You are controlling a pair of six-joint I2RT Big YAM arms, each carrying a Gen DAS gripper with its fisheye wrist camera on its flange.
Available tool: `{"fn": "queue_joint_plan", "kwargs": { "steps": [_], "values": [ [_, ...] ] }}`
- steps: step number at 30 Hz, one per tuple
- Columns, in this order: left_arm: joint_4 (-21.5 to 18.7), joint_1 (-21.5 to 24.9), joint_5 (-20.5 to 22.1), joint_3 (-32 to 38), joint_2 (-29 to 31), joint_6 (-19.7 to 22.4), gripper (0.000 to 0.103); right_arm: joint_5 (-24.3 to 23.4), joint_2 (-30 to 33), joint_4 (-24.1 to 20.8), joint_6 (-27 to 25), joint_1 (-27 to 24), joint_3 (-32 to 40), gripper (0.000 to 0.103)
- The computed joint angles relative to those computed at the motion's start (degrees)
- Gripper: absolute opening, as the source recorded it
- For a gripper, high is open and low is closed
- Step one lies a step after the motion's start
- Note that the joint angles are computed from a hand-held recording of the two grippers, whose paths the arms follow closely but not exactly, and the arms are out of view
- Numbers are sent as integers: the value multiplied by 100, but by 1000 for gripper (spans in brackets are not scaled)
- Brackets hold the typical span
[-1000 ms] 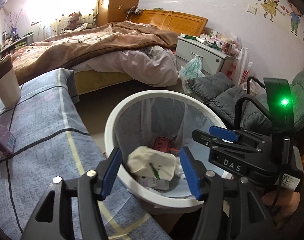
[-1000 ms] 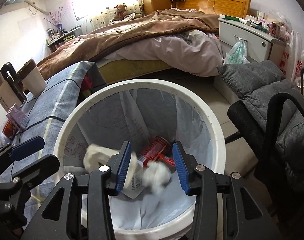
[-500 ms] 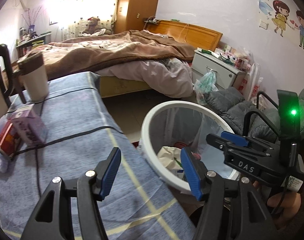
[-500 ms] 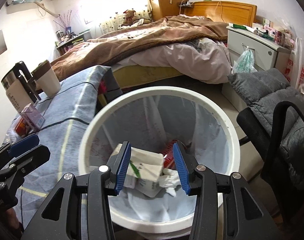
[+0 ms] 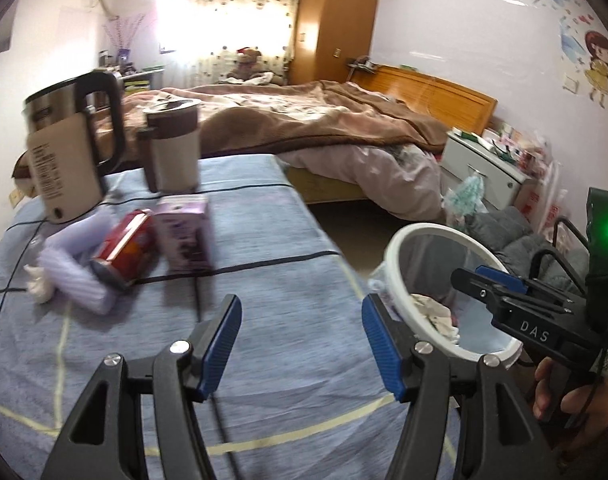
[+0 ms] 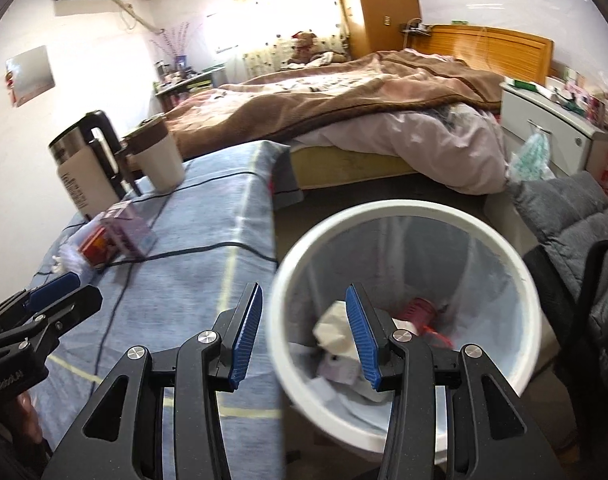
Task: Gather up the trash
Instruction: 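Move both tools back over the table toward the can and juice box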
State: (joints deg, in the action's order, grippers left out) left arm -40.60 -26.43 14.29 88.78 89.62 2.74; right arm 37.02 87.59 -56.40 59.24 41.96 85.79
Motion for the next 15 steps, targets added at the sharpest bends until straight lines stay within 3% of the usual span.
{"fn": "queue_joint_plan", "kwargs": {
  "steps": [15],
  "values": [
    [141, 933, -158, -332, -221, -159, 65, -362, 859, 336, -733, 142, 962, 45]
  ]
}}
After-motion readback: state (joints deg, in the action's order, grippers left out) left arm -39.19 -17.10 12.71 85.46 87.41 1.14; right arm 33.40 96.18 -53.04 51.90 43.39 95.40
